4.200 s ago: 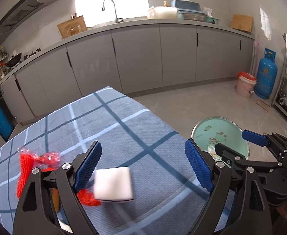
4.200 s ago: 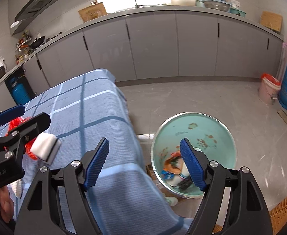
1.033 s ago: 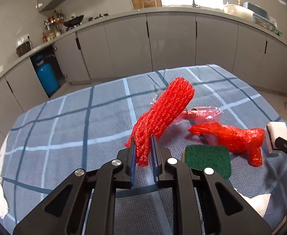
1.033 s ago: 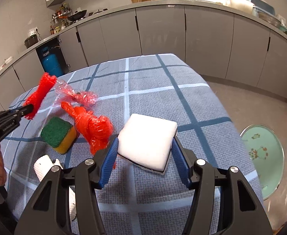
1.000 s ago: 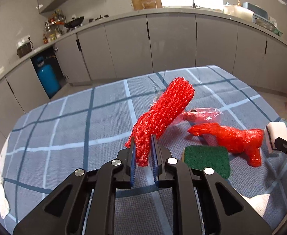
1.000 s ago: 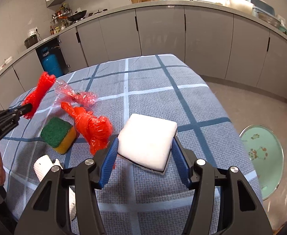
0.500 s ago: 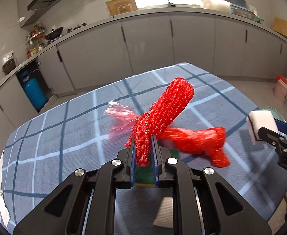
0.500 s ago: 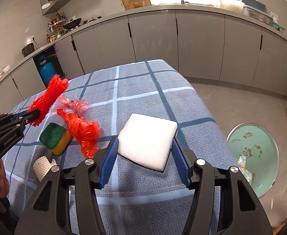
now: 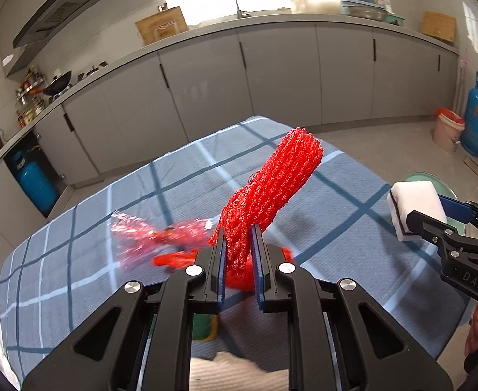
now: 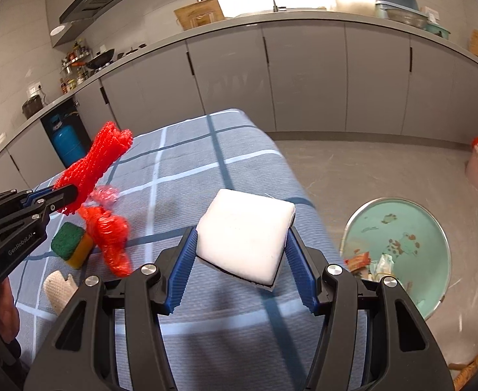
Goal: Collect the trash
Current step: 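Carry the mesh net and foam block to the green basin and release both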
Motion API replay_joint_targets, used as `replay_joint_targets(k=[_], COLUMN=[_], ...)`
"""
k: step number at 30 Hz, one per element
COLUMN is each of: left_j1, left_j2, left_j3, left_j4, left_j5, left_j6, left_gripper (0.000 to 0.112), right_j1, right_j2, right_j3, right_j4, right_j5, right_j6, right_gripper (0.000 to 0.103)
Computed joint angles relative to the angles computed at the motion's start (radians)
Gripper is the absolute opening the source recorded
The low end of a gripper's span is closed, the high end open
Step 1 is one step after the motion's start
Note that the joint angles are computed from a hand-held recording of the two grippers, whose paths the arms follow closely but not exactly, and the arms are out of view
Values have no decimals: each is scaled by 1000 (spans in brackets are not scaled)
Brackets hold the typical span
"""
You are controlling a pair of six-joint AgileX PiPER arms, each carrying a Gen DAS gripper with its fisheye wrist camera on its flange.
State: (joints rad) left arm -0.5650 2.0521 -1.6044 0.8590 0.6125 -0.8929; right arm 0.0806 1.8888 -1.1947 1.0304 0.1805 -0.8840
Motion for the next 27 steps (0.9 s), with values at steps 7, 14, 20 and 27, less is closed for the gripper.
replay_joint_targets(k=[7, 14, 20, 27], left_j1=[-43, -72, -95, -113], left_j2=[64, 126, 203, 286], left_j3=[-101, -204, -330, -479], left_j4=[-44, -94, -156, -228], left_j5=[33, 64, 101, 147], left_j6=[67, 137, 222, 314], left_gripper=[15, 15, 15, 15], right_j1=[-55, -107, -153, -203], right_j2=[-3, 3, 9, 23], right_j3=[18, 25, 22, 19], right_j4=[139, 228, 234, 265], right_j5=[11, 20, 26, 34], right_j6=[-136, -228, -235, -273], right_gripper=[56, 56, 56, 56])
